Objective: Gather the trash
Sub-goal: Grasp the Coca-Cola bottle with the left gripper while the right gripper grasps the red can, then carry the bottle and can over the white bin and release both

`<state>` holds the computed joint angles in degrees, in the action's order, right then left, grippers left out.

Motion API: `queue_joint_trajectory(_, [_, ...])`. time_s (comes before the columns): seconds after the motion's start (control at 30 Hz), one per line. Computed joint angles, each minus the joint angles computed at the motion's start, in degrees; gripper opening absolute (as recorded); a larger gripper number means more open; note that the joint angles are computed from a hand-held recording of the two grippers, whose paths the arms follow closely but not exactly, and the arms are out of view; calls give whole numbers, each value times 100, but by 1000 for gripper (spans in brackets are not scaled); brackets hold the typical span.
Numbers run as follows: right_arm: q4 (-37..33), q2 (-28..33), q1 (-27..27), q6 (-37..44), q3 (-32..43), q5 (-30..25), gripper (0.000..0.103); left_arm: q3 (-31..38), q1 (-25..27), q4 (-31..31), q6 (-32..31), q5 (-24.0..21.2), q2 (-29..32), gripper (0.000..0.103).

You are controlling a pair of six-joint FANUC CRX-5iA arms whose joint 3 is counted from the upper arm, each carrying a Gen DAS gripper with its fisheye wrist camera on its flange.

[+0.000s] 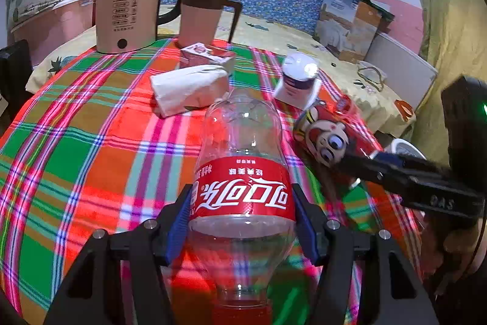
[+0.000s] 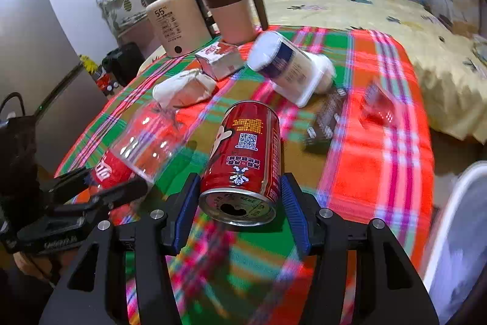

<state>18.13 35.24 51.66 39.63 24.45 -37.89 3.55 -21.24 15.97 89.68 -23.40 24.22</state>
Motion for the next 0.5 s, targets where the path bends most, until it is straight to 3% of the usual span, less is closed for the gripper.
queue_joint_trajectory(0.5, [1725, -1229, 294, -2486, -2273, 931, 55, -378, -347, -41, -76, 178, -419, 63])
